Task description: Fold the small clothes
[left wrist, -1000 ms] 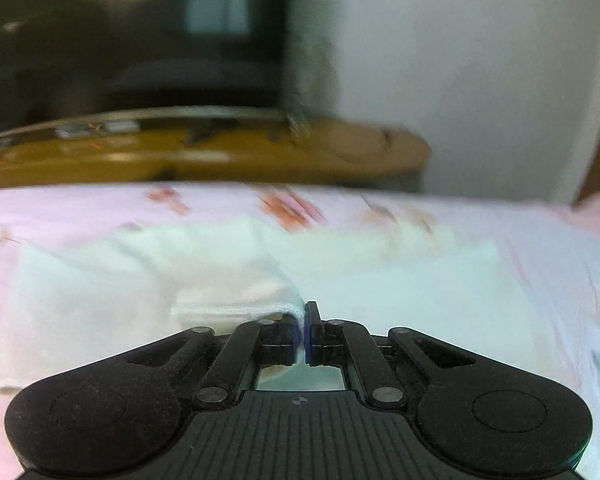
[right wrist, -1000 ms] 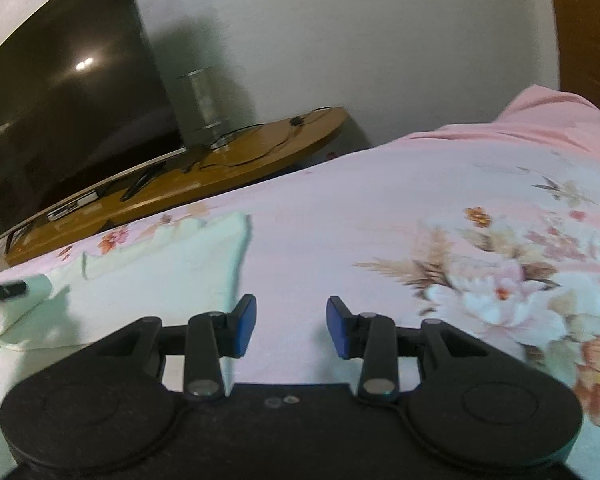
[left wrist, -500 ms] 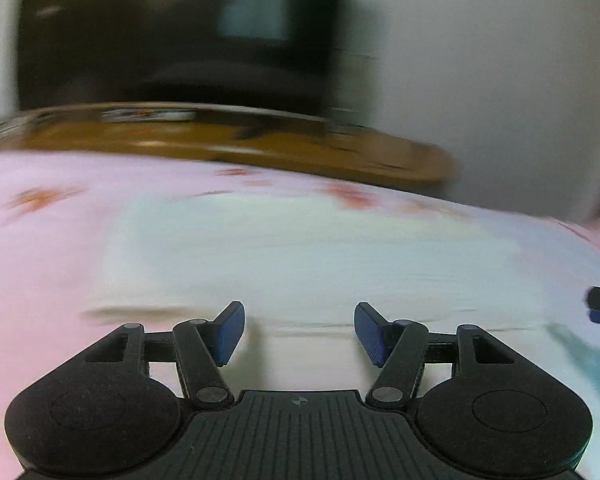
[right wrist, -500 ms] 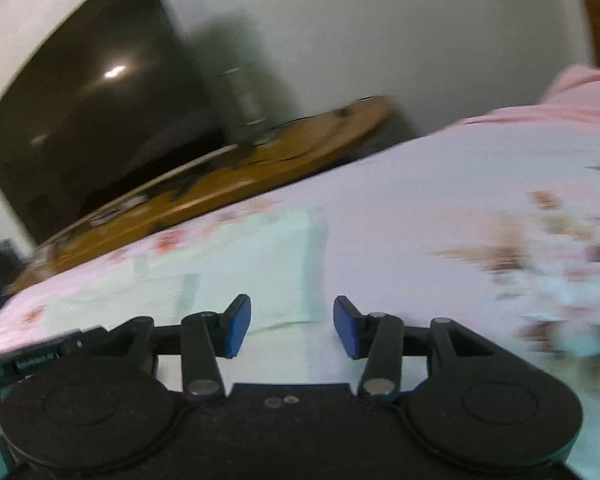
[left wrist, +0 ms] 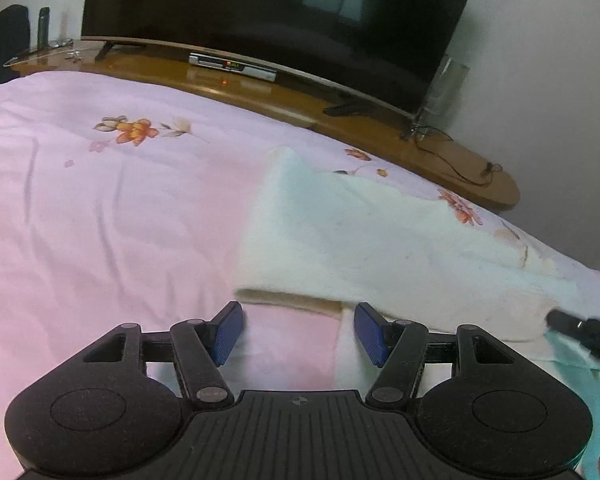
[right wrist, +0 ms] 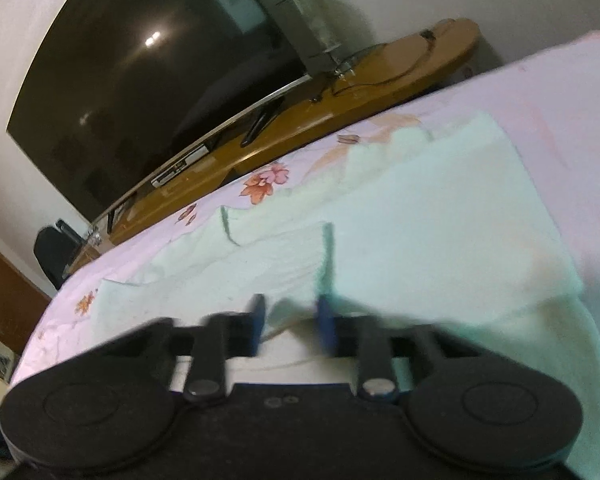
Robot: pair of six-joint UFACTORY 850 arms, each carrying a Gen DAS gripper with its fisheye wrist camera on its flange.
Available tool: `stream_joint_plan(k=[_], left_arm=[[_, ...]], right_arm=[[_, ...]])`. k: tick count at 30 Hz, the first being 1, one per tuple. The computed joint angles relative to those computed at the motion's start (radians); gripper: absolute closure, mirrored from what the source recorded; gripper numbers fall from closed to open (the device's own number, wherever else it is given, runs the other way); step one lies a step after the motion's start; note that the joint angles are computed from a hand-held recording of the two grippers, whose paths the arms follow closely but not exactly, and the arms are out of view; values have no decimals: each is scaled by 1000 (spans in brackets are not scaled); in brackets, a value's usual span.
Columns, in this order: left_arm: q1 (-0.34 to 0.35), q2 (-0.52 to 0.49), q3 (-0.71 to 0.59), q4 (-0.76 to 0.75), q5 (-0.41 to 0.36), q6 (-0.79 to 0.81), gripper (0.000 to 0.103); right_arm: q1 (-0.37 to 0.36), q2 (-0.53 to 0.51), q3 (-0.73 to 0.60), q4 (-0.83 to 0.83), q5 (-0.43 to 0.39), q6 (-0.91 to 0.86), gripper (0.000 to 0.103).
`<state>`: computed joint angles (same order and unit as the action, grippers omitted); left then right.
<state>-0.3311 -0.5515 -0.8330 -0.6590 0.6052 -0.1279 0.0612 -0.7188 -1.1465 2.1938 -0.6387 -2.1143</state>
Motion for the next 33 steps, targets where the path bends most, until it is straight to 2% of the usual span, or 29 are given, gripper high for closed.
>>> stream_joint_plan(k=[3, 9, 15, 23, 27, 31, 33], left_arm=[[0, -13, -25, -13, -16, 35, 42], [-8, -36, -69, -67, -30, 92, 42], [-25, -51, -110, -227, -66, 316, 42], [-13, -38, -104, -196, -91, 315, 42], [-11, -34, -98, -172, -94, 324, 42], [-8, -32, -93, -143, -94, 332, 45], [-11, -30, -91, -142, -88, 348, 48]], right_arm=[[6, 52, 47, 84, -48, -156, 97], [-24, 114, 82, 119, -111, -209, 97], [-59, 110, 77, 168, -75, -214, 97], [-106, 88, 105, 182, 8, -219, 97], [-121, 71, 105, 125, 6, -152, 96], [-109, 69, 105, 185, 30, -204, 96], [-116, 81, 114, 170, 14, -194, 97]])
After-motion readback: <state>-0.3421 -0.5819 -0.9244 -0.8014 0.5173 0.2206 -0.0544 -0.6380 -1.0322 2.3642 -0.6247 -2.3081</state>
